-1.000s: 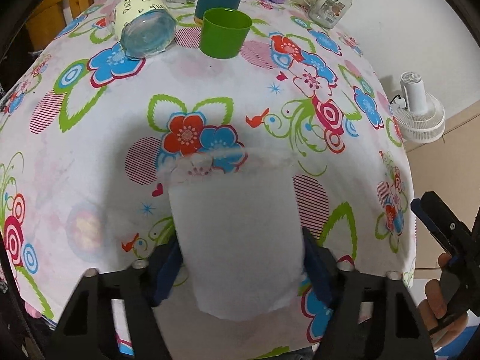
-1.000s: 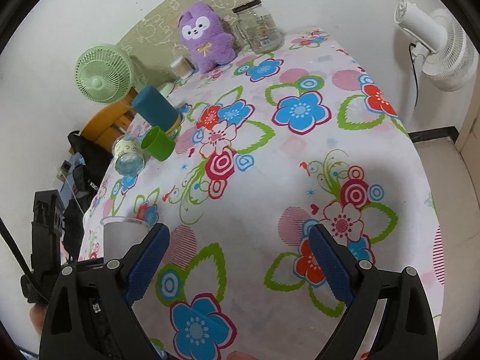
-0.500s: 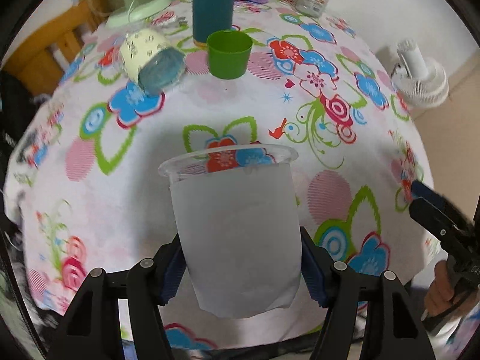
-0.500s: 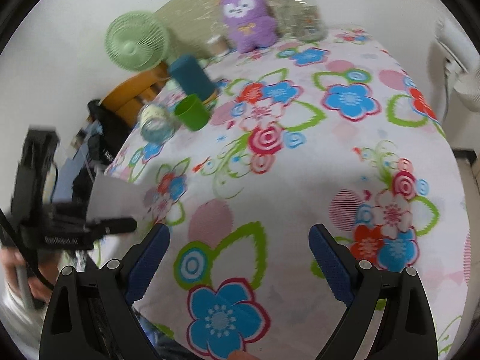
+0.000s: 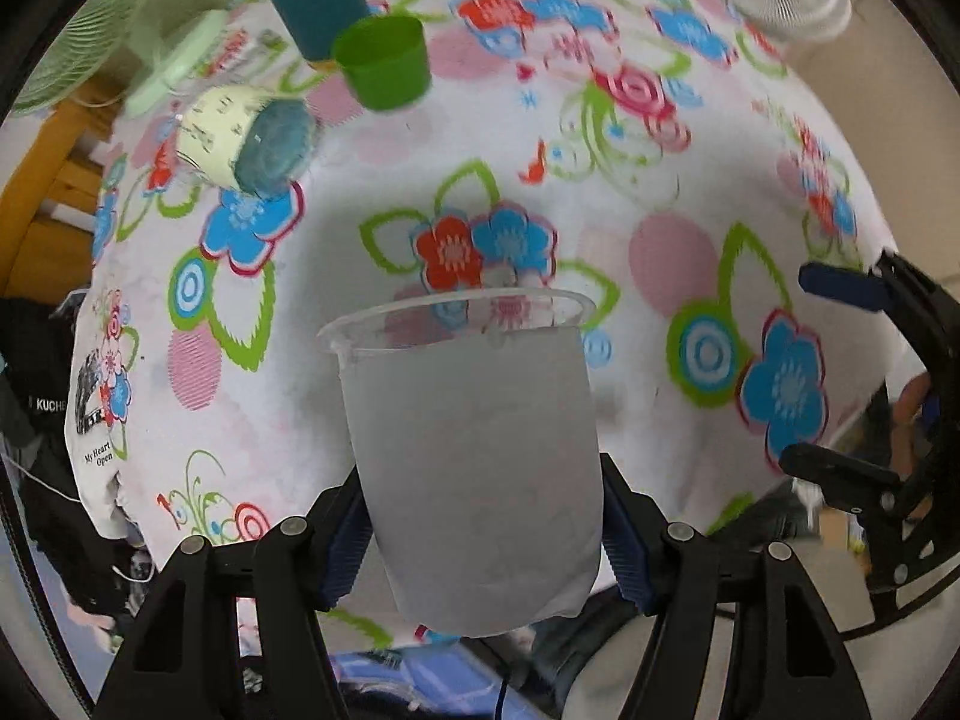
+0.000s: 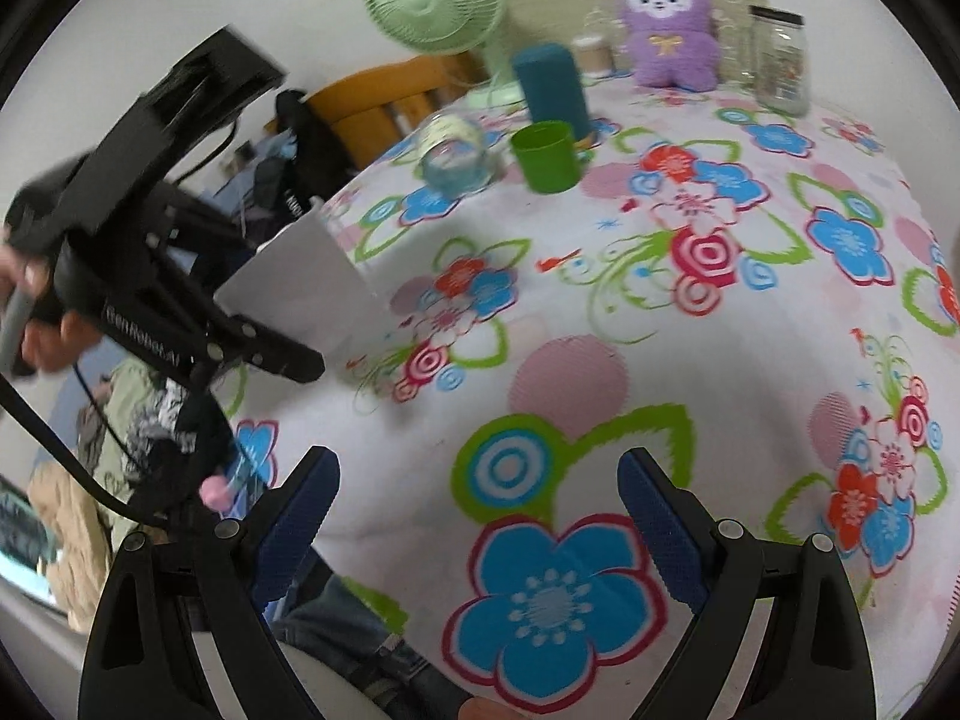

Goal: Flip cup upside down
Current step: 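Rotate the left gripper to turn the white cup opening-down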

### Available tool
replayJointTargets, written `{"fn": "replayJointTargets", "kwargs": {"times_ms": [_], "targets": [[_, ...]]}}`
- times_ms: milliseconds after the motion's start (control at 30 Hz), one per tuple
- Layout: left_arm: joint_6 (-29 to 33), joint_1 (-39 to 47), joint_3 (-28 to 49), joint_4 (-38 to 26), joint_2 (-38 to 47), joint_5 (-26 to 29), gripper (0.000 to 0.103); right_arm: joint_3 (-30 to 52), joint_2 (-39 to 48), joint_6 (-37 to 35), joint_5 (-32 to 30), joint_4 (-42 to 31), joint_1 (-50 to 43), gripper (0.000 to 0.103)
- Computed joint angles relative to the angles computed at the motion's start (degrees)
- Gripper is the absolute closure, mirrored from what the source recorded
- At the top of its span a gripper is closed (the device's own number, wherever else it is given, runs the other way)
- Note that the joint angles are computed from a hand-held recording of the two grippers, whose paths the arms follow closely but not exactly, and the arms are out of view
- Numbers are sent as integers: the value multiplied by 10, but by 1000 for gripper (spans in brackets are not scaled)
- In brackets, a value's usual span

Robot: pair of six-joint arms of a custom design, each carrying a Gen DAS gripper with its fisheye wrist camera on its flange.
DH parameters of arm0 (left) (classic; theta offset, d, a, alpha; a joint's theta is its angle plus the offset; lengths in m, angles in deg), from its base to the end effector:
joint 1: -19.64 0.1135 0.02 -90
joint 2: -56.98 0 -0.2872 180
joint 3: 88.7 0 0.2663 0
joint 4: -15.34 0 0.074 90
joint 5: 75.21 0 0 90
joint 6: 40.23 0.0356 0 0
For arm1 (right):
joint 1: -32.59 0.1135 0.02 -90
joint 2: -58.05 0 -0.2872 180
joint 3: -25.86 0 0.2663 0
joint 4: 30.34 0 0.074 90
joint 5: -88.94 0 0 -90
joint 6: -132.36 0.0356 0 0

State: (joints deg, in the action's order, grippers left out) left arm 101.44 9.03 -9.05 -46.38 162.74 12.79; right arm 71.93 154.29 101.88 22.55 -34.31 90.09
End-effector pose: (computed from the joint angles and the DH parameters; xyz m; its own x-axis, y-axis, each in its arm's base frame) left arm 0.3357 -0.0616 0.1632 -0.4658 0.8849 0.0039 0.8838 0.4650 0.0513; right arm 0.1647 0.2321 0.1081 -0.7782 0.2481 -0.5769 0.0472 0.9392 0.3402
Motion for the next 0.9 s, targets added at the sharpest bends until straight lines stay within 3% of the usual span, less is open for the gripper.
{"fn": "replayJointTargets", "kwargs": {"times_ms": [300,600,900], "targets": [[42,-33,43,-90,43,-114,34,-3,23,-20,-22,46,2,8],[24,-87,37,-101,96,-250,34,4,47,-25,-36,64,6,8],[-11,-134,10,-101,122,-325,33,-2,61,-25,-41,91,3,8]]}}
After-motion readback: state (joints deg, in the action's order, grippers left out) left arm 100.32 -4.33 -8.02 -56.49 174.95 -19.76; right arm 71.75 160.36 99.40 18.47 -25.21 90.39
